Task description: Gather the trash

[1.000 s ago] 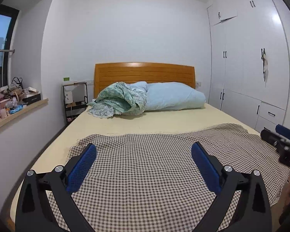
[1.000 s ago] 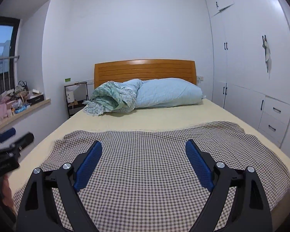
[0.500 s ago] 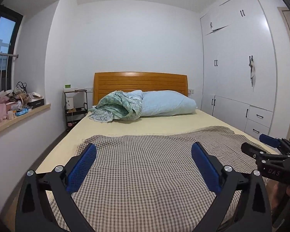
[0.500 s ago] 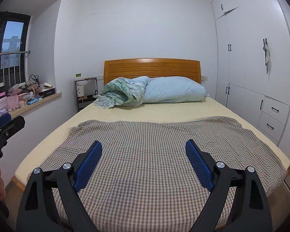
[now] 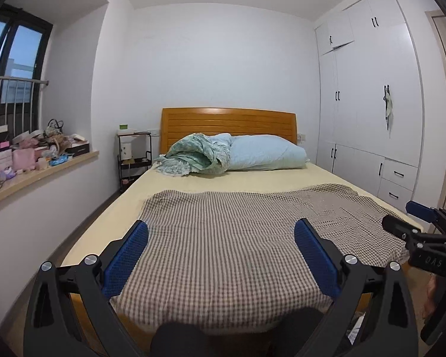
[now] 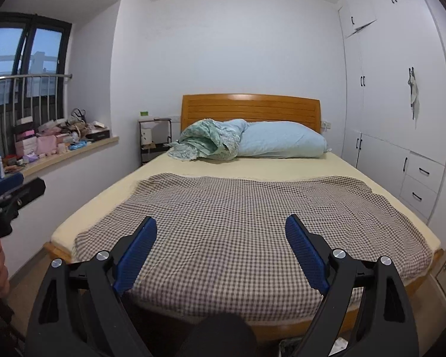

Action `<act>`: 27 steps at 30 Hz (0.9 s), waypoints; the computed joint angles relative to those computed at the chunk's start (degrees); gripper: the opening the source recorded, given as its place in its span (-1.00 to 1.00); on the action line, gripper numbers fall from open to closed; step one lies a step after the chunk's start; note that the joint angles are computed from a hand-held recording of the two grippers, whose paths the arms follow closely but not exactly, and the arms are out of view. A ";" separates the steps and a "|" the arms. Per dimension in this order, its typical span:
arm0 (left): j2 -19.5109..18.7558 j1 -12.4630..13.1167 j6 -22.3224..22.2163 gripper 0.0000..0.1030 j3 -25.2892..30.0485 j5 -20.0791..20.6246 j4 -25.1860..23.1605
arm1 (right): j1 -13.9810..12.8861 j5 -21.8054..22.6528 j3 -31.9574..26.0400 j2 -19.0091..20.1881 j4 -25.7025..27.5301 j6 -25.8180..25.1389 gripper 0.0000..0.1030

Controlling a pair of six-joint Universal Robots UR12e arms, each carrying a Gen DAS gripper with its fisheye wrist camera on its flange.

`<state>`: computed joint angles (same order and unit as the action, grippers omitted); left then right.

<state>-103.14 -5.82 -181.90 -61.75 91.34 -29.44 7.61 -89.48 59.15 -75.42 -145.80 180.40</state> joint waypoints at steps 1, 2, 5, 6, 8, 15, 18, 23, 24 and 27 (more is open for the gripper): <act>0.83 -0.04 -0.22 0.85 -1.19 0.13 0.34 | 0.01 -0.17 1.51 -0.82 -1.14 0.29 0.64; 1.92 -0.09 -0.42 0.85 -2.73 0.29 0.89 | 0.02 -0.31 2.90 -1.63 -1.88 0.43 0.64; 4.86 -0.21 -0.79 0.85 -6.92 0.92 2.97 | 0.07 -0.66 6.18 -3.61 -3.18 0.88 0.64; 5.35 -0.33 -0.90 0.85 -7.68 1.39 3.68 | 0.19 -0.84 7.42 -4.41 -3.29 1.26 0.64; 7.16 -0.76 -1.11 0.85 -10.27 2.23 5.47 | 0.35 -0.75 9.00 -5.50 -3.21 1.56 0.64; 12.58 -2.45 -0.01 0.85 -18.21 5.27 11.11 | 1.65 -2.85 13.70 -9.43 -2.77 3.57 0.64; 14.74 -2.50 -0.48 0.85 -20.83 5.52 11.29 | 2.02 -1.96 16.75 -11.64 -4.09 4.24 0.64; 16.59 -3.13 2.18 0.85 -23.04 7.21 11.55 | 3.02 -2.17 19.79 -14.34 -3.63 2.11 0.76; 16.97 -3.10 1.97 0.85 -23.35 6.72 11.43 | 3.20 -2.36 20.15 -14.74 -3.63 2.12 0.76; 17.53 -3.71 3.57 0.85 -24.18 7.27 13.44 | 3.03 -0.51 20.60 -15.61 -3.97 3.01 0.76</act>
